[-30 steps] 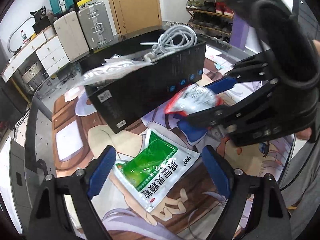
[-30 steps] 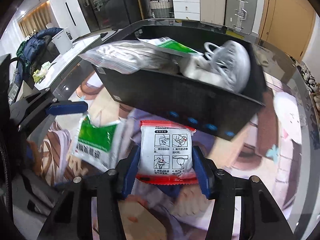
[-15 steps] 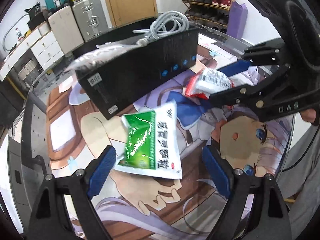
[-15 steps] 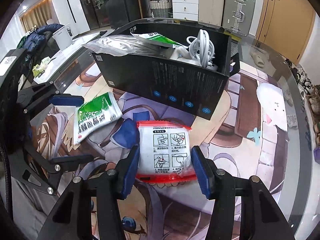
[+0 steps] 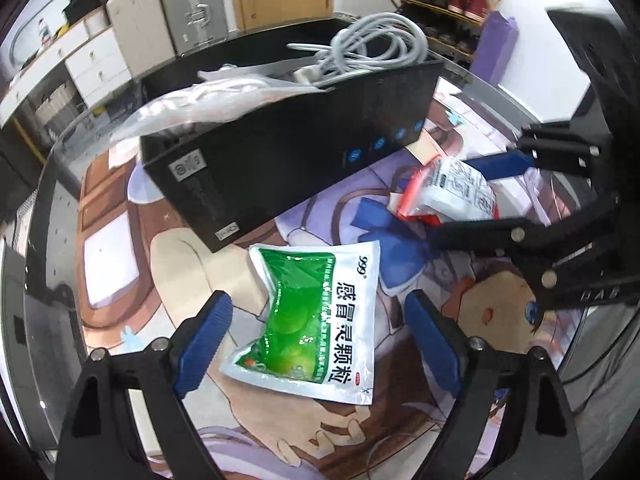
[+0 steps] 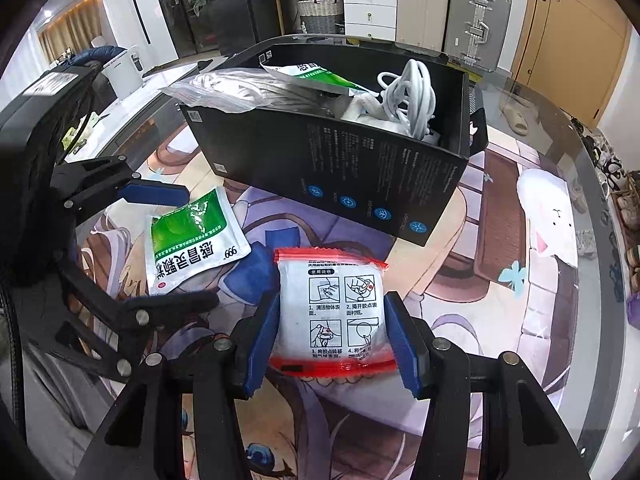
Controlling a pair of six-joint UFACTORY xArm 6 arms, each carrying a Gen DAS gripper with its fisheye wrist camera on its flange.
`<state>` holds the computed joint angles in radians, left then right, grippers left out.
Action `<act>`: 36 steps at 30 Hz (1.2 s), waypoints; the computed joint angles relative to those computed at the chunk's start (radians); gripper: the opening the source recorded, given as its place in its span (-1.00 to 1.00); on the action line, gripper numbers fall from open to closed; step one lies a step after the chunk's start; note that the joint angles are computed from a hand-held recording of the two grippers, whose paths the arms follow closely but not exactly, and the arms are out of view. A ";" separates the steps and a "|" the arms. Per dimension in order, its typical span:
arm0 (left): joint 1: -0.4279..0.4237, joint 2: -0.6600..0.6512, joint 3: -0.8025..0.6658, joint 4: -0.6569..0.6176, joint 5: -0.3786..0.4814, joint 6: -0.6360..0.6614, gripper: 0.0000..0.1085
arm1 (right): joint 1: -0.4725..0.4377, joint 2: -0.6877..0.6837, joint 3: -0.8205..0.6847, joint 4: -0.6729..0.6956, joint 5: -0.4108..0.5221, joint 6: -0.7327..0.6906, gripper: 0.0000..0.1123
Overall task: Organize soft objects
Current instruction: 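Grasp the red-and-white packet with the right tool while the left tool approaches the green sachet, then grasp the green sachet with the left tool while the right tool lifts the packet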
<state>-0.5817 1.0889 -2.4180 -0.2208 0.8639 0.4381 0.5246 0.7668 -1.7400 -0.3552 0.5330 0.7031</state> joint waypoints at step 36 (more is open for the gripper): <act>-0.011 -0.174 0.255 0.001 -0.136 0.016 -0.44 | 0.024 -0.085 0.089 -0.076 -0.044 0.050 -0.14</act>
<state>-0.5924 0.9145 -2.1627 -0.2198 0.7279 0.4540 0.5482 0.6816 -1.6512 -0.4311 0.4893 0.7530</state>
